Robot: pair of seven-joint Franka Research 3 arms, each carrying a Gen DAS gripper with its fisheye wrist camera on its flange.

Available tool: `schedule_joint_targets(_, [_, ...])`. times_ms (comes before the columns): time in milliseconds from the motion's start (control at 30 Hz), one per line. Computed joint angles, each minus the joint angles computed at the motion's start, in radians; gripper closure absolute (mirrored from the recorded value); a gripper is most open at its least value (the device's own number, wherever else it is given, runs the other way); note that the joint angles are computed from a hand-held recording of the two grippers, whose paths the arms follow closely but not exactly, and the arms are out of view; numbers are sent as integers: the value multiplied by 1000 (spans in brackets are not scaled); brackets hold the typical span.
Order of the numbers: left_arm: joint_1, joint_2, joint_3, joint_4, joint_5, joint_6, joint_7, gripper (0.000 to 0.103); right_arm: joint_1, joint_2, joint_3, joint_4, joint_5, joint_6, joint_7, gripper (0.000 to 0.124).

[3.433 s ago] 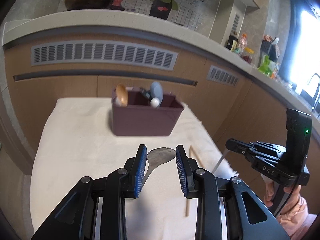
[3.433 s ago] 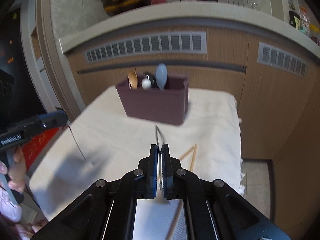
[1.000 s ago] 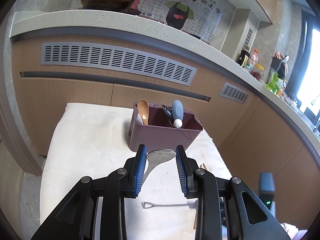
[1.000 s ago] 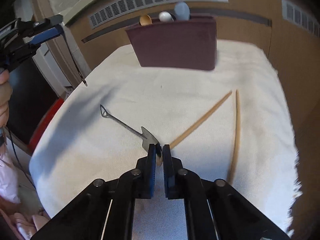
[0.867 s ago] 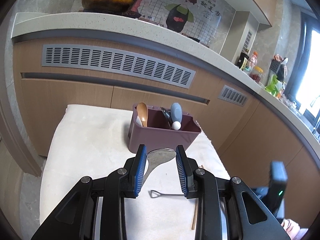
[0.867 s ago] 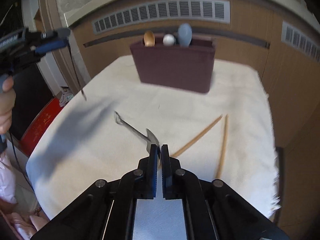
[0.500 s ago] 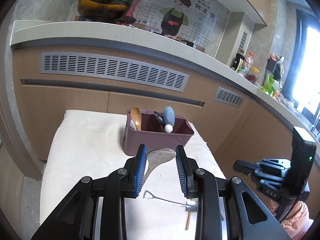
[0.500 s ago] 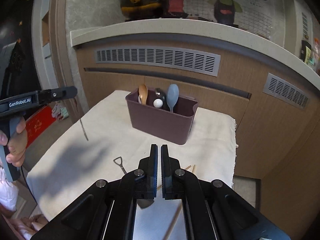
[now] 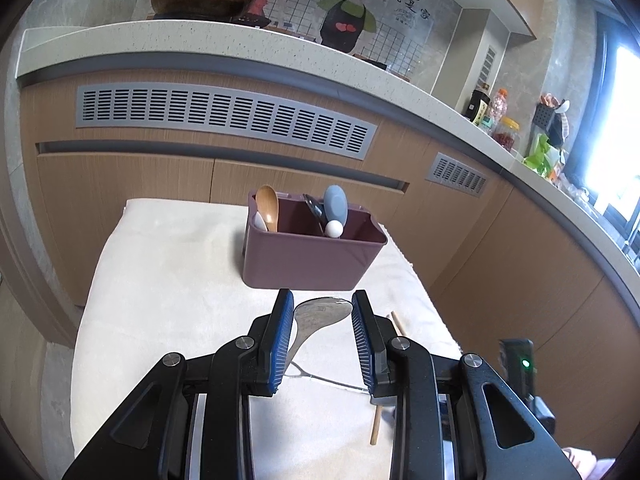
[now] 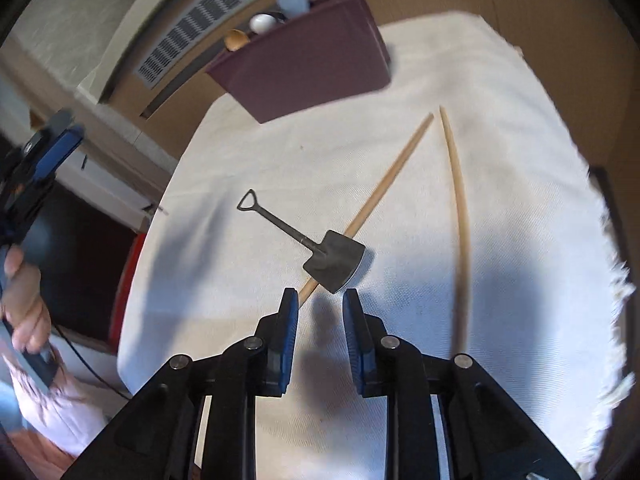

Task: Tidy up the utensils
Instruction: 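Grasp a wooden chopstick from the cloth with the right tool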

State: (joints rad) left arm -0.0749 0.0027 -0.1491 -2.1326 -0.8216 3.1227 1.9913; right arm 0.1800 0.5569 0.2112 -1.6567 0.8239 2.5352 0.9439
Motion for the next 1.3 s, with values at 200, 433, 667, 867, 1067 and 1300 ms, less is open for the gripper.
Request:
schedule_joint_targets(200, [17, 20, -6, 11, -9, -20, -6, 72, -6, 63, 26, 57, 81, 46, 77, 100])
schedule_joint_targets(433, [42, 34, -26, 18, -24, -25, 1, 72, 63, 64, 21, 55, -44, 276, 13, 117])
schedule_joint_targets(667, [41, 16, -35, 24, -87, 3, 68, 72, 17, -19, 76, 34, -67, 412, -125, 121])
schedule_joint_targets(867, [23, 28, -29, 107, -121, 33, 143, 72, -39, -110, 131, 53, -40, 455, -270, 121])
schedule_joint_targets(1067, [61, 59, -67, 156, 6, 51, 53, 72, 2, -123, 52, 136, -81, 313, -243, 121])
schedule_joint_targets(1300, [101, 82, -108, 125, -12, 5, 57, 72, 2, 4, -67, 177, -123, 9, 153, 80])
